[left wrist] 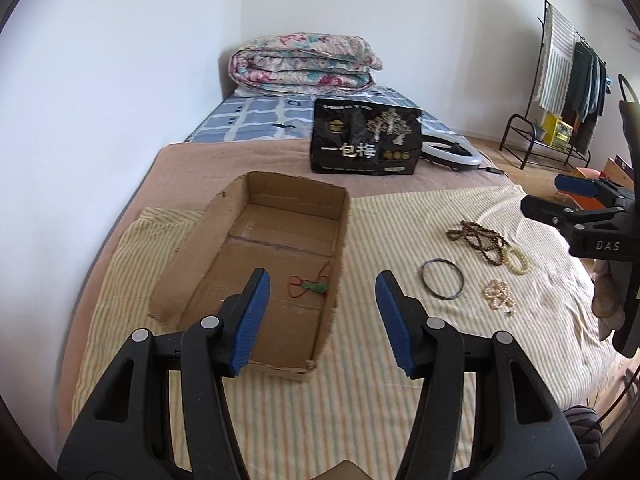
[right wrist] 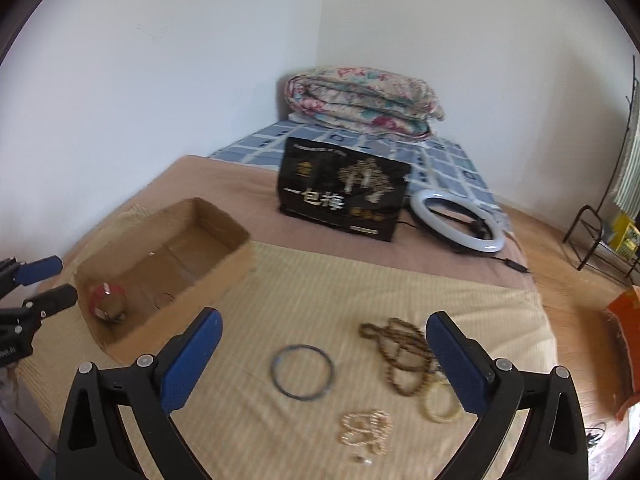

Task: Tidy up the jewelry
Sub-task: 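Lift both tools out of the box and move them back over the jewelry, then grasp the blue bangle with the left tool while the right tool grasps the pearl necklace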

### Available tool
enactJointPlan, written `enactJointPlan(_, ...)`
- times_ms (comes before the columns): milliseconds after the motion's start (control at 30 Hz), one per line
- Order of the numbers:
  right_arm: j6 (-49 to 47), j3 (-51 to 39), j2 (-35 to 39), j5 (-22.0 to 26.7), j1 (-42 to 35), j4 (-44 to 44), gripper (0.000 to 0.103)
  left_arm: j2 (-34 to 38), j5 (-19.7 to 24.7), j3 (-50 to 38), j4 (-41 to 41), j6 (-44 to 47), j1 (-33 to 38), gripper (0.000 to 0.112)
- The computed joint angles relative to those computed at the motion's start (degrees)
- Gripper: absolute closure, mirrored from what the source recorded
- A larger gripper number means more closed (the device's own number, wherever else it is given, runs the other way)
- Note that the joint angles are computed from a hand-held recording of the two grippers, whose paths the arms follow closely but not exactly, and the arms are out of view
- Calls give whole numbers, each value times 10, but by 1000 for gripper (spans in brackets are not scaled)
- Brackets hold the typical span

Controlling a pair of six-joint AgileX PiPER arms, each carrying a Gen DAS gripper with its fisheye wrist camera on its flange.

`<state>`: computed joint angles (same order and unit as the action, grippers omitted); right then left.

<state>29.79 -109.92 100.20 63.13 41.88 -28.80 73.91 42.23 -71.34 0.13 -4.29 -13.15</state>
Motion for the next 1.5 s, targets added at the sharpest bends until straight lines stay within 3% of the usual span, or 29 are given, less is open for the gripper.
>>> enactJointPlan(200, 16, 125, -105, -34, -49, 18, 0, 27, 3, -17, 26, -38, -67, 56)
enactJointPlan(267, 22, 159, -133, -40, -62, 16, 0, 38, 1, -23, 26, -43, -86, 42)
enactJointPlan(333, 21, 191, -157, -45, -73, 16, 0, 48, -6, -27, 36, -59, -106, 38)
enactJointPlan(533, 2, 259, -195, -63, -102, 30, 0, 105, -1, -64, 42, -79, -153, 35)
enactJointPlan(667, -25, 309, -219, -103, -138, 79, 0, 144, 0, -86, 28, -71, -167, 32)
enactJointPlan(1067, -96, 392, -211, -168, -188, 164, 1, 281, 23, -179, -3, -67, -187, 32)
enactJointPlan(1500, -142, 417, -176, -206, -209, 211, 6, 379, 48, -259, 50, -116, -203, 31)
